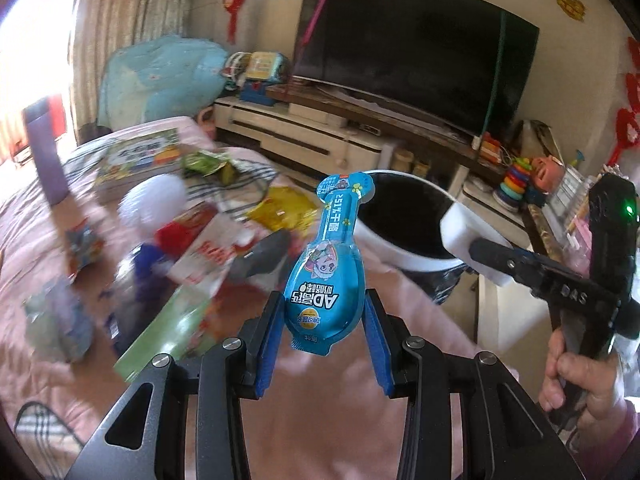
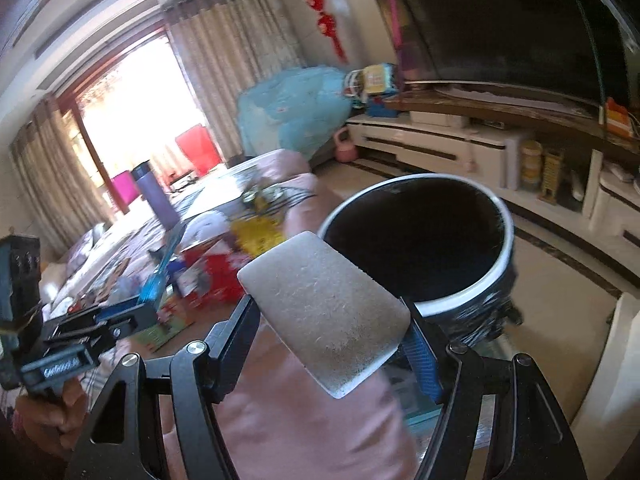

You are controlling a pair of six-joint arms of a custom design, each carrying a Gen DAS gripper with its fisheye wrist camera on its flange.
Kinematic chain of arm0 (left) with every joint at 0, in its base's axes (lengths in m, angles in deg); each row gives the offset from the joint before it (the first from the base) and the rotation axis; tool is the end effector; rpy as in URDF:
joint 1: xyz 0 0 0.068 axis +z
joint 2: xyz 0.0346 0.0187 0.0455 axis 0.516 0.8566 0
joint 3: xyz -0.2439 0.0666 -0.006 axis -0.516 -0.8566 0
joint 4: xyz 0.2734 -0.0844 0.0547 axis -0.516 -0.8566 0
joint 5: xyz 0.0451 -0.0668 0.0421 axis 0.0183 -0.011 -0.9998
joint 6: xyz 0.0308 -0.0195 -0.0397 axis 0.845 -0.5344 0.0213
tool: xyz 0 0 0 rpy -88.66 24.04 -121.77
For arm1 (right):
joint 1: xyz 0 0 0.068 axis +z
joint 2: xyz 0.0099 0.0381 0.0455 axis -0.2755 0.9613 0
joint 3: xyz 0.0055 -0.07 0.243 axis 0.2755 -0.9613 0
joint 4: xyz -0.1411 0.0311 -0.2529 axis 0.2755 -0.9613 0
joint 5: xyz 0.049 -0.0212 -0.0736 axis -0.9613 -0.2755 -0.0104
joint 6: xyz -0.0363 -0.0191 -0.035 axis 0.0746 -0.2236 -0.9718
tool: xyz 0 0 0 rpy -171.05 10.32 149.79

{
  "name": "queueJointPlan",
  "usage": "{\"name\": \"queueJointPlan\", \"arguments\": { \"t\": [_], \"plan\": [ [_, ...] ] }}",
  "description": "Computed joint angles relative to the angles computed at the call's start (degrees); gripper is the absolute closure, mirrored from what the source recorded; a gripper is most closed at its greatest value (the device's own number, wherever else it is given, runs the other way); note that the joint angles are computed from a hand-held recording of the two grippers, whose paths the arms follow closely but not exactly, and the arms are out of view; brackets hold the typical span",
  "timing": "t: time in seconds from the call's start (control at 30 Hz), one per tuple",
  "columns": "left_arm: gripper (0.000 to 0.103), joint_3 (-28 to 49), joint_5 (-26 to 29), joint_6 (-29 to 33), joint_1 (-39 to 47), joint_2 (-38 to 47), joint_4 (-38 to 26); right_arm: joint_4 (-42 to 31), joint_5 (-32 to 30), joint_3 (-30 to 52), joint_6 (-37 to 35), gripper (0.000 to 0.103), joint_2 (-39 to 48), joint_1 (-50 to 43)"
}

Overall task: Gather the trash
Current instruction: 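Grasp the blue tube with the left tool and lift it, then carry the blue tube over the bin and open the left tool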

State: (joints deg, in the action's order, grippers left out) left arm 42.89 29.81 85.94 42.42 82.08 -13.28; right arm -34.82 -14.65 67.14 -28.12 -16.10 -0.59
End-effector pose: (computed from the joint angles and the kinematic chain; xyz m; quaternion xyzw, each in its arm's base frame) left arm 0.2936 0.0401 0.1391 0.1568 0.8997 -0.1569 0.3759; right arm 0.2486 0.0692 0.1152 0.0234 0.9096 0.1299 0.3940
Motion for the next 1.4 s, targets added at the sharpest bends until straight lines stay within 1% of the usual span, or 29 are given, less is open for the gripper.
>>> {"name": "queueJointPlan", "arguments": {
  "t": [0.17,0.37,0.53,0.57,0.8,0.87,0.93,1.03,1.07,1.13,1.2,1.23,1.27,1.33,1.4],
  "plan": [
    [0.065,6.62,-3.17,-2.4,-6.7,8.22,3.24,-0.68,-2.88,4.41,-2.04,0.033,4.74,-6.19],
    [0.065,15.54,-5.37,-4.72,-11.58,17.85,3.93,-1.43,-4.84,9.99,-4.62,0.032,11.19,-10.49],
    [0.065,24.38,-7.15,-6.01,-14.88,25.7,2.17,-2.15,-5.9,14.94,-6.61,0.032,17.08,-12.94],
    [0.065,27.25,-7.35,-6.17,-15.37,28.28,1.43,-2.27,-6.19,15.78,-6.75,0.032,18.15,-13.36],
    [0.065,38.56,-9.98,-7.82,-18.58,37.2,-1.82,-3.82,-7.55,21.22,-8.33,0.032,23.91,-15.74],
    [0.065,39.65,-10.54,-8.54,-19.33,37.88,-2.23,-4.31,-7.86,22.64,-8.97,0.032,25.33,-16.43],
    [0.064,42.39,-11.26,-8.84,-20.0,39.99,-2.84,-4.61,-7.91,23.48,-9.31,0.031,26.25,-16.79],
    [0.063,45.0,-12.13,-9.25,-20.7,41.77,-4.01,-5.34,-8.41,25.01,-10.0,0.029,27.94,-17.38],
    [0.061,45.29,-12.44,-9.53,-20.81,41.87,-4.13,-5.68,-8.63,25.54,-10.25,0.027,28.46,-17.53],
    [0.05,45.83,-12.51,-10.23,-20.91,42.09,-4.1,-6.2,-8.97,26.36,-10.37,0.026,29.17,-17.86],
    [0.043,43.16,-12.66,-10.52,-20.58,40.21,-2.59,-6.14,-9.47,26.17,-10.43,0.021,28.92,-18.01],
    [0.043,41.14,-12.5,-10.54,-20.33,38.8,-1.63,-6.14,-9.31,26.03,-10.41,0.015,28.68,-18.12],
    [0.042,39.61,-12.32,-10.51,-20.03,37.73,-0.97,-5.97,-8.96,25.7,-10.23,0.011,28.27,-18.09],
    [0.036,36.31,-12.2,-10.89,-19.53,35.3,0.35,-5.05,-8.43,24.4,-9.63,0.01,26.93,-18.02],
    [0.035,31.88,-11.31,-10.8,-18.53,32.19,2.15,-4.58,-8.71,23.06,-8.74,0.01,25.31,-18.09]
  ]
}}
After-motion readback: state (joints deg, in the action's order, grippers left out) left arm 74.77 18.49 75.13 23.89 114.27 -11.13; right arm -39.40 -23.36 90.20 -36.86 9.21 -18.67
